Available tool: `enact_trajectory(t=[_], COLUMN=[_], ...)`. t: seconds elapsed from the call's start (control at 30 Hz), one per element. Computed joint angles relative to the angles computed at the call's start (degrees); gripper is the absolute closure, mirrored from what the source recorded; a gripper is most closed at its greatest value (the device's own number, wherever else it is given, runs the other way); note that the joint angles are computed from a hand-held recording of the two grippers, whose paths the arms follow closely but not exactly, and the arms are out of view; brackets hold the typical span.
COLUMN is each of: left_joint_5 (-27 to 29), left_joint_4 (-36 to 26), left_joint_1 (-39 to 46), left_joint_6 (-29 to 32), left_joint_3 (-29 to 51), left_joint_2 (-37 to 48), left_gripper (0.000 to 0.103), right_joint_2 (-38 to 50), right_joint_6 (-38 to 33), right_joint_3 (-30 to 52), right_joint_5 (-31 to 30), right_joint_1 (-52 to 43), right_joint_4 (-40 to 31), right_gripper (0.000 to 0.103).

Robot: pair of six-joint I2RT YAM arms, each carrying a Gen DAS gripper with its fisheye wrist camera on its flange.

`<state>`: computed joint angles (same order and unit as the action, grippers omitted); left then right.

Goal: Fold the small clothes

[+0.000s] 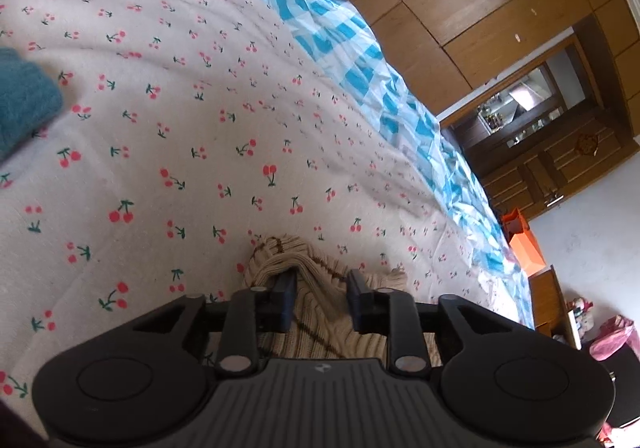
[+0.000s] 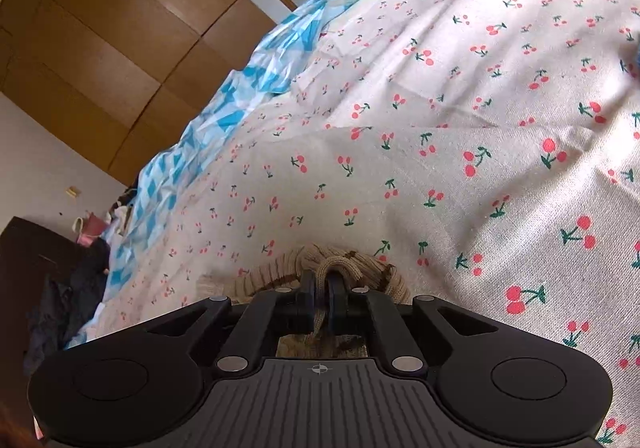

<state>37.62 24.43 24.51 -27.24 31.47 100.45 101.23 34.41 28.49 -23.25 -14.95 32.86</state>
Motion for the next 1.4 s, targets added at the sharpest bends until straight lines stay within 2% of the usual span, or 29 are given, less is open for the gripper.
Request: enact_trajectory(t=[0.07, 0.1, 0.23, 0.33, 0.47, 0.6, 0.7, 0.77, 0.83, 0.9, 1.0, 1.07, 1.17, 1.27, 1.4], left_joint_5=[-1.27, -1.81, -2.07, -1.82, -1.60, -1.24, -3.55, -6.89, -8.10, -10.70, -12.78, -15.36, -17.60, -19.87, -21.77], left_joint_4=[0.29, 0.43, -0.25, -3.19, -6.69, -9.57, -10.13, -9.57, -9.20, -9.02, -9.52, -9.58, -11.10, -8.94, -5.89], left_joint_1=[0.28, 0.45, 1.43, 1.67, 2.79, 5.92, 6.91, 6.12, 6.04, 5.44, 4.73, 2.54, -0.06, -1.96, -4.00], left_joint_6=[-0.05, -0.07, -0.22, 3.82, 10.05, 14.52, 17.46, 18.22, 18.00, 17.20, 15.54, 12.62, 8.94, 8.84, 9.77], left_joint_3=[-0.94, -1.26, -2.87, -6.28, -13.19, -19.25, -21.25, -21.69, -21.95, -22.97, -23.82, -24.01, -23.36, -24.17, -26.28], left_joint_2=[-1.70, -2.39, -5.84, -11.55, -20.22, -25.38, -24.70, -23.07, -23.22, -25.72, -27.61, -28.11, -29.02, -28.07, -29.55], left_gripper=[0.057, 0.055, 0.053, 0.053, 0.053, 0.053, 0.053, 0.054, 0.054, 0.054, 0.054, 0.054, 0.054, 0.054, 0.054], right_joint_2=[-1.52, -2.35, -7.25, -13.09, -22.30, -31.52, -29.54, -24.89, -22.41, -24.64, -27.22, -27.65, -28.40, -32.85, -39.41], right_joint_6=[0.23, 0.12, -0.23, -1.54, -6.81, -14.68, -20.53, -21.81, -21.15, -20.93, -22.42, -23.91, -26.02, -27.58, -26.52], right_joint_3=[-0.69, -1.01, -3.23, -6.91, -12.52, -18.79, -20.65, -20.96, -20.86, -21.02, -20.59, -20.38, -19.35, -18.25, -16.90], right_joint_5=[-0.59, -0.60, -0.08, 1.21, -1.73, -6.11, -5.11, -2.21, -3.86, -3.60, -4.55, -2.83, -2.13, -3.04, -1.28], right_joint_1=[-0.25, -0.26, -0.31, -1.08, -5.01, -8.87, -8.19, -7.07, -9.23, -10.78, -12.34, -11.16, -11.21, -12.03, -9.59], right_joint_4=[0.10, 0.00, -0.68, -0.03, -3.08, -9.76, -11.47, -8.93, -7.19, -8.54, -11.69, -12.40, -15.93, -21.64, -23.45], right_gripper=[0.088, 0.087, 0.084, 0.071, 0.071, 0.071, 0.075, 0.088, 0.091, 0.097, 0.097, 0.097, 0.095, 0.087, 0.086])
